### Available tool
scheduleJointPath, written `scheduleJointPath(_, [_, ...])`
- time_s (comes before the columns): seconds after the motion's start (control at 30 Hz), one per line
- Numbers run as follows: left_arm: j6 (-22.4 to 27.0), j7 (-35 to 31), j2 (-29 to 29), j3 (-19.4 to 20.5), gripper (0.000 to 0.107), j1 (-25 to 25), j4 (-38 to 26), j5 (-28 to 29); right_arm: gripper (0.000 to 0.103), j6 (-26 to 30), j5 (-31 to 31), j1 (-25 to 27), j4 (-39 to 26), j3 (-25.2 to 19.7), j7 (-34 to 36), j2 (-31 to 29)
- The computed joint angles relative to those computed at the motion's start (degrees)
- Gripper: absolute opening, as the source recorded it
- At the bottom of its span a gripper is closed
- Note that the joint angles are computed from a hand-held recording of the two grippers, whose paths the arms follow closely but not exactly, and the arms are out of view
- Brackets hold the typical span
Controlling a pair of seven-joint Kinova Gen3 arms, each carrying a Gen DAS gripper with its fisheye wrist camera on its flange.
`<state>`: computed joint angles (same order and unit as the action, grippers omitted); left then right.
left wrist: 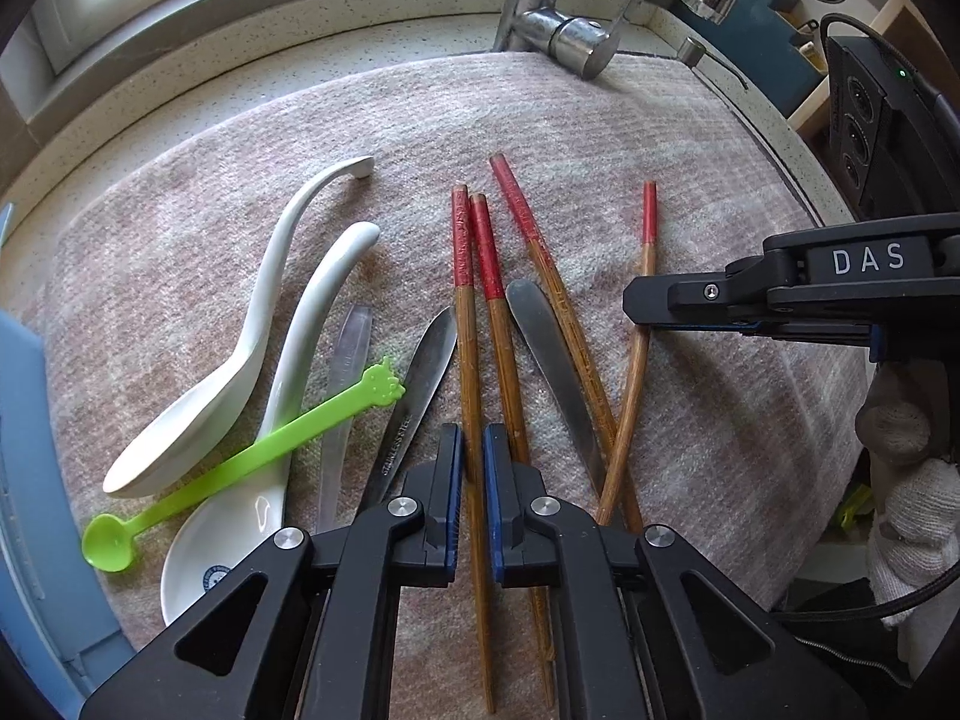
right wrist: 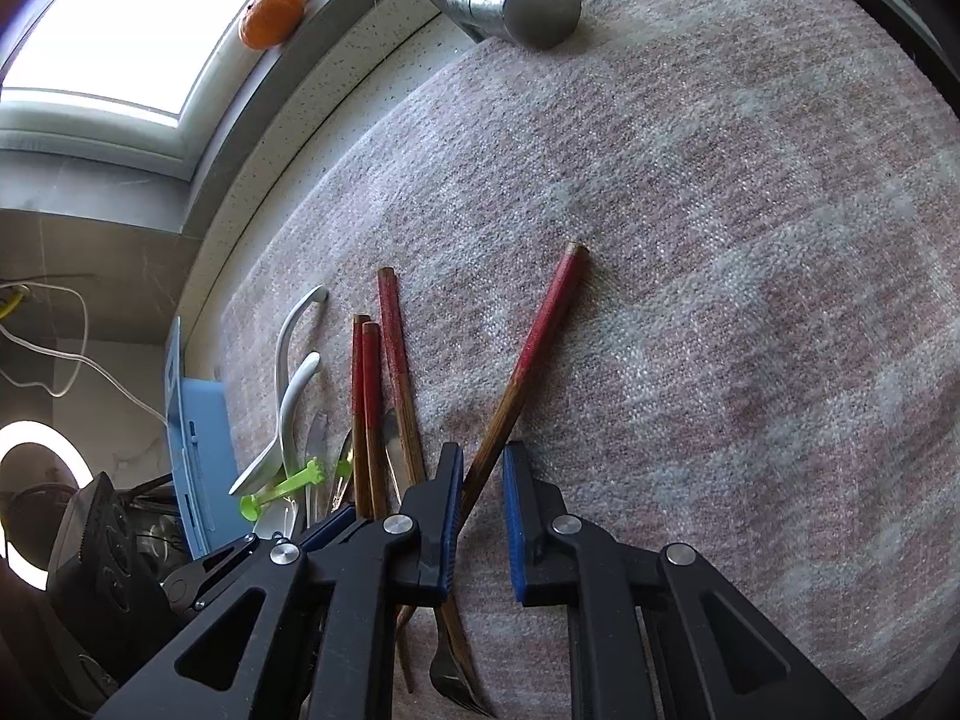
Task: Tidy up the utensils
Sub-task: 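Grasp one red-tipped chopstick with the left gripper while the right gripper grasps another, then carry both held chopsticks over the light-blue basket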
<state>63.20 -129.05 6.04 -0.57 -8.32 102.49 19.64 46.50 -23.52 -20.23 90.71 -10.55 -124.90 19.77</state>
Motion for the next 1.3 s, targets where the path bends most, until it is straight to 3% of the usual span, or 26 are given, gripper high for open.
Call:
scheduleJointPath(0.37, [3.3,-3.38,-0.32,-1.62,0.005,-3.68,0.24,5.89,0.008,-1.87,-4.67,2.34,2.83,-1.05,3.85,-1.92])
scheduleJointPath(0.8, [6.71,-7.01,-4.54,-5.49,0.005,-8.33,0.75,10.88,0.006,-3.68,-7.61,2.61,4.37,-0.9,6.67,-6.18])
scheduleJointPath(1.3, [9.76,-9.69,-7.09,-10.74,0.005,-14.58,-2.42,14.12,0.006,-3.55,-6.9,-2.11,-5.38,-2.86,7.59,-3.62])
